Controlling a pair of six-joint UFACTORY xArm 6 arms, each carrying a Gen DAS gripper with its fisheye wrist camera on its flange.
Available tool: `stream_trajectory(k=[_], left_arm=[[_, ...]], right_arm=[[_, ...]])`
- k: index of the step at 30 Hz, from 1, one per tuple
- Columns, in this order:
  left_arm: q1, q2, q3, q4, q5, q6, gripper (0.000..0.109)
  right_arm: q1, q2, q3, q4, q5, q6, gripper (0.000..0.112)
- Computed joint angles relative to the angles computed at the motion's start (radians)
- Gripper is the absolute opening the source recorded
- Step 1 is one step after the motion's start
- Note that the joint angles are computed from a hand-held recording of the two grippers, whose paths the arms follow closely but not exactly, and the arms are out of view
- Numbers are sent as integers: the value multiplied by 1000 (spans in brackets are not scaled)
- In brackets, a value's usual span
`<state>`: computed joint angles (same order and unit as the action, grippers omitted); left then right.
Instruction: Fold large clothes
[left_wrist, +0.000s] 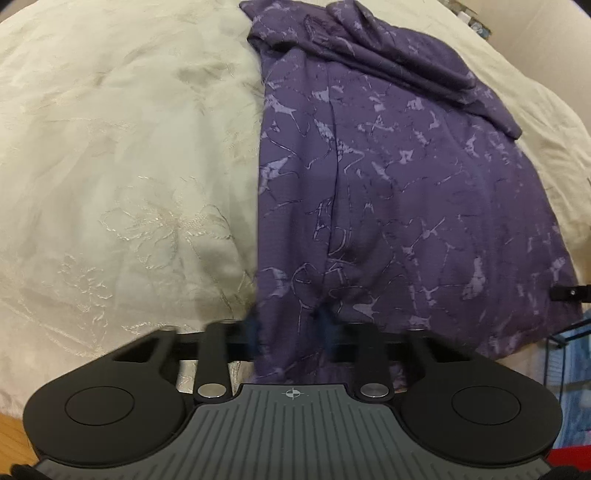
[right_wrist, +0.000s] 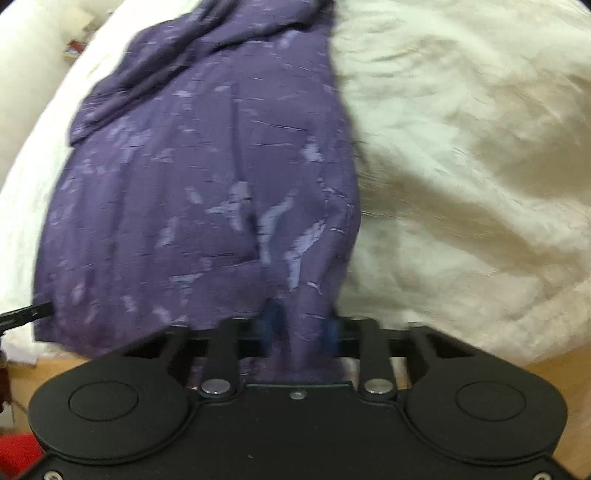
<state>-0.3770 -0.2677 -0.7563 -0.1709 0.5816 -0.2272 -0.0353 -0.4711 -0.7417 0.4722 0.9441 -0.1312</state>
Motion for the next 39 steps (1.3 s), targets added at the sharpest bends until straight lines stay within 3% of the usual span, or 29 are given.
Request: stream_trajectory(k=[2, 9, 12, 21, 25, 29, 33, 39], left_arm=[[11, -19, 2, -79, 0, 29, 7], [46, -98, -31, -298, -25, 82, 6], [56, -85, -84, -380, -65, 102, 6], [82, 187, -404, -606, -270, 180, 7], [104, 359, -600, -649, -281, 211, 7], [120, 521, -793, -592, -266, 179, 7], [144, 649, -957, -507, -213, 87, 7], [162, 817, -1166, -290, -130, -108, 7]], right_arm=[[-21, -7, -12, 73, 31, -31, 16], [-128, -29, -85, 301, 122, -86, 14], [-153, -17, -133, 376, 108, -89, 14], [-95, 191, -360, 531, -150, -52, 14], [-64, 311, -479, 548, -273, -18, 14], [-16, 457, -618, 438, -387, 76, 14], [9, 602, -761, 332, -436, 189, 14], [3, 851, -1069, 145, -323, 348, 14]])
